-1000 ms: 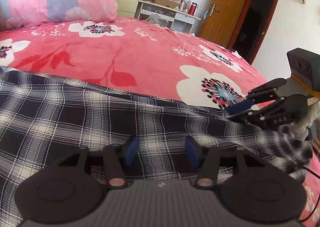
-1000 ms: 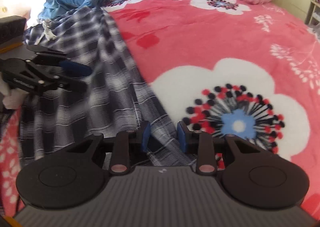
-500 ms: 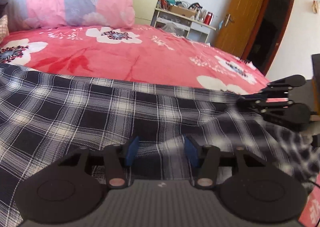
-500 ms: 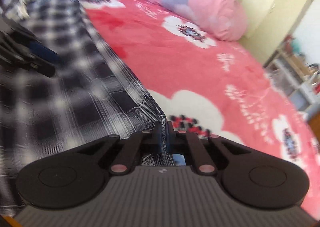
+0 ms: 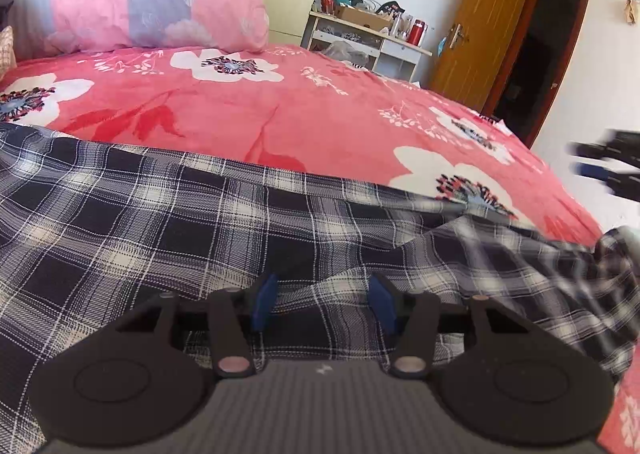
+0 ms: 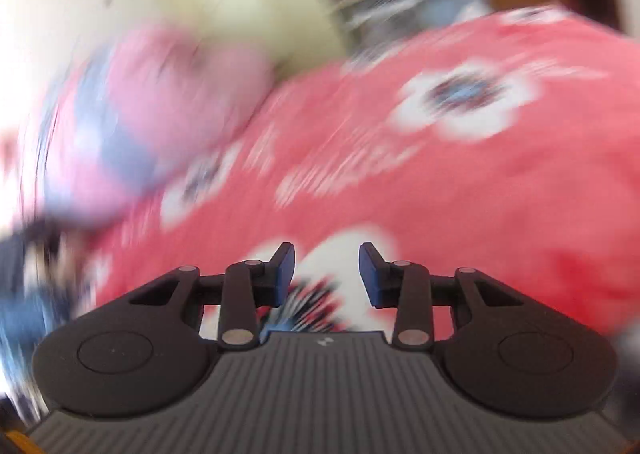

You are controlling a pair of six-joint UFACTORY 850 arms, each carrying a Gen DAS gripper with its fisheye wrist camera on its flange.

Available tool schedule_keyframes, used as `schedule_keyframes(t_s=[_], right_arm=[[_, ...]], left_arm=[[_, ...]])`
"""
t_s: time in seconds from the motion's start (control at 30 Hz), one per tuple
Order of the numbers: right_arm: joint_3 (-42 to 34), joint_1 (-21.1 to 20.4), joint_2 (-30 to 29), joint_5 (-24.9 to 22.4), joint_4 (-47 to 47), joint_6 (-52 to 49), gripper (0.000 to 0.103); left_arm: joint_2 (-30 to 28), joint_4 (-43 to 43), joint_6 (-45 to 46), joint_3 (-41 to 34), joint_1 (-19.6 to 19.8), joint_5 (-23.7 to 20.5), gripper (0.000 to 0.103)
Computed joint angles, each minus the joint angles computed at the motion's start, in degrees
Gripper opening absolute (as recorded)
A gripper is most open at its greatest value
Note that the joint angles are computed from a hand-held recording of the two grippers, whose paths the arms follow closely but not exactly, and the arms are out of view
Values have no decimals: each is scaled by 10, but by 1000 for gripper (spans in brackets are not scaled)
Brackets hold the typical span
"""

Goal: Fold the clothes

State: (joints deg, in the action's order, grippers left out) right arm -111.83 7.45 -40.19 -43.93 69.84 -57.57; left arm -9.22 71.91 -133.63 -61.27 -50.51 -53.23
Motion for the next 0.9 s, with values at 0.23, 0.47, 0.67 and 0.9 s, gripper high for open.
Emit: schedule_keyframes(t_s=[0.23, 0.47, 0.67, 0.9], right_arm=[[131, -99, 132, 84, -82, -21, 35], [131, -101, 111, 102, -144, -52, 35], [69, -50, 63, 154, -289, 11, 35], [161, -72, 127, 75, -150, 59, 38]], left_arm=[[-19, 25, 60, -41, -25, -48, 53], [-60, 16, 115, -80, -10, 13, 52], [-30, 51, 15, -32, 7, 78, 52], [-24, 61, -4, -22, 8, 84, 52]])
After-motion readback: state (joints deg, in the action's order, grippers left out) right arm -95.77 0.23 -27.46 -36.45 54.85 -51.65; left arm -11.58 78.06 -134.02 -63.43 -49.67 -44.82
